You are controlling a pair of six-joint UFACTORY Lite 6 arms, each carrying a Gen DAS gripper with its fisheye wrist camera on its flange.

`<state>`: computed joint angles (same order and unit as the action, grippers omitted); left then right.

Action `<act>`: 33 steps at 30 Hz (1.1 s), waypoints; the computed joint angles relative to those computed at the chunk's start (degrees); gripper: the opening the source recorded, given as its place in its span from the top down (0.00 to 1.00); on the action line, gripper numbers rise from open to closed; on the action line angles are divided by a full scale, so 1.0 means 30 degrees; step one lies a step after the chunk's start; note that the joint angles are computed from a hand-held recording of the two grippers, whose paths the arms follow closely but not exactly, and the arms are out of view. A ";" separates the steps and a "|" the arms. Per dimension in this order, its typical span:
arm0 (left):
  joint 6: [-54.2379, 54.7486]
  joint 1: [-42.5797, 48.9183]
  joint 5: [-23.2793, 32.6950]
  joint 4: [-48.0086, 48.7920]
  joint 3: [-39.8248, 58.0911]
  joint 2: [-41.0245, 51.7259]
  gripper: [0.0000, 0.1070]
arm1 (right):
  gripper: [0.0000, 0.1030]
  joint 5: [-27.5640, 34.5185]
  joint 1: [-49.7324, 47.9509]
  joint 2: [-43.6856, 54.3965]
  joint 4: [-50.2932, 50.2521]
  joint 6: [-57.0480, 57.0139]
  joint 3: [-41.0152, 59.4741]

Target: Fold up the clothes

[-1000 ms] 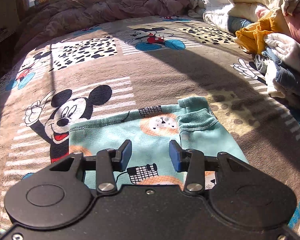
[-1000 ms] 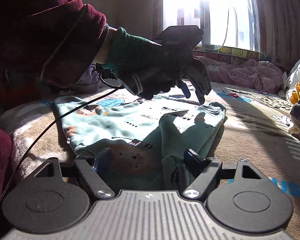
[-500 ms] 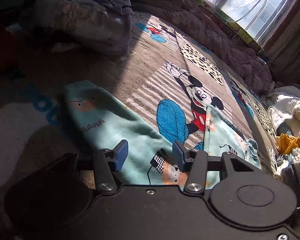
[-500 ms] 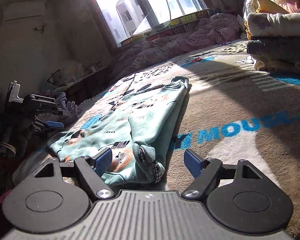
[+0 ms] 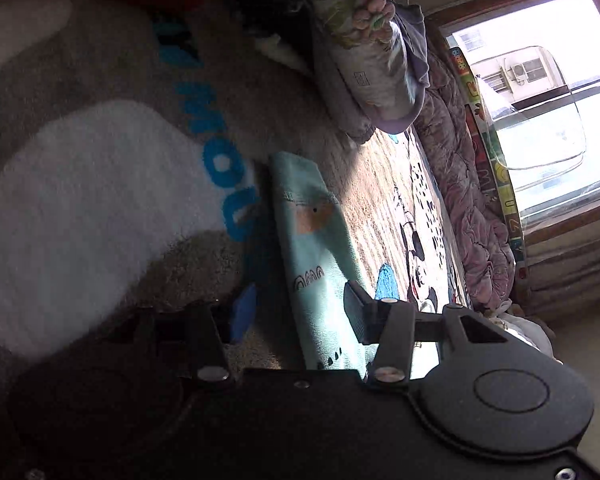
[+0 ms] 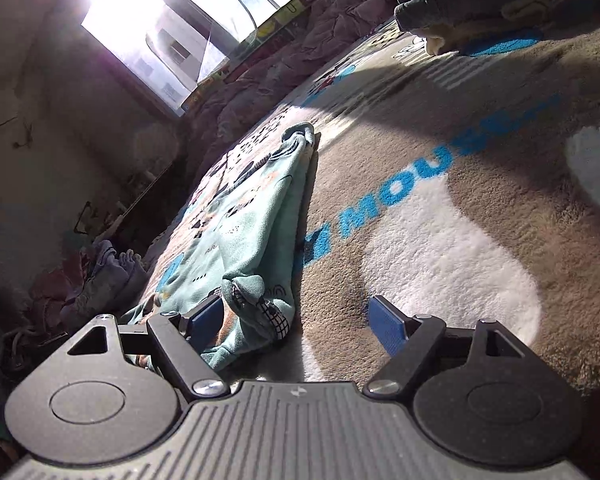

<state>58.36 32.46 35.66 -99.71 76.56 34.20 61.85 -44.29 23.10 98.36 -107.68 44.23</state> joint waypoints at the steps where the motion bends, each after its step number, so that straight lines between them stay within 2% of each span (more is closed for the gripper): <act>1: -0.0080 -0.0101 -0.0158 -0.0022 0.0502 0.0360 0.59 | 0.23 0.0056 -0.0047 0.0022 -0.0059 0.0021 0.0018; 3: -0.0293 -0.0282 -0.0471 0.0005 0.1556 0.1110 0.64 | 0.23 0.0092 -0.0052 0.0043 -0.0073 -0.0124 0.0009; 6: -0.0934 -0.0362 -0.0963 0.0575 0.3017 0.2300 0.81 | 0.23 0.0107 -0.0014 0.0044 -0.0008 -0.0441 -0.0070; 7: -0.1000 -0.0350 -0.0958 0.0620 0.3126 0.2394 0.91 | 0.22 0.0107 0.0030 0.0075 0.0025 -0.0523 -0.0047; 10: 0.0060 -0.0532 -0.0548 -0.0258 0.2619 0.1750 0.96 | 0.19 0.0176 0.0150 0.0190 0.0101 -0.0763 0.0027; 15: 0.3020 -0.2179 -0.0740 -0.1919 0.1523 -0.0907 0.97 | 0.17 0.0400 0.0334 0.0391 0.0533 -0.1157 0.0081; 20: 0.4620 -0.4820 -0.1648 -0.2839 0.1241 -0.3426 0.97 | 0.25 0.1408 -0.0089 0.1316 0.0271 0.0343 0.1013; 23: 0.5357 -0.7351 -0.3097 -0.2900 0.2047 -0.4187 0.97 | 0.27 0.2303 -0.0637 0.2240 0.0171 0.1690 0.1776; 28: 0.8720 -1.1908 -0.6167 -0.3465 0.2676 -0.5168 0.97 | 0.26 0.3432 -0.1137 0.3535 -0.0232 0.3142 0.3050; 31: 1.2991 -1.4537 -0.7630 -0.6156 0.2422 -0.5374 0.97 | 0.26 0.4152 -0.1365 0.4150 -0.0382 0.3732 0.3654; 33: 1.4616 -1.6074 -0.8451 -0.7005 0.2543 -0.5160 0.97 | 0.25 0.4676 -0.1552 0.4535 -0.0419 0.4130 0.4037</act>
<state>102.21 -15.77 10.31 -120.73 84.19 18.72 75.87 -48.94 36.71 97.10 -95.29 56.34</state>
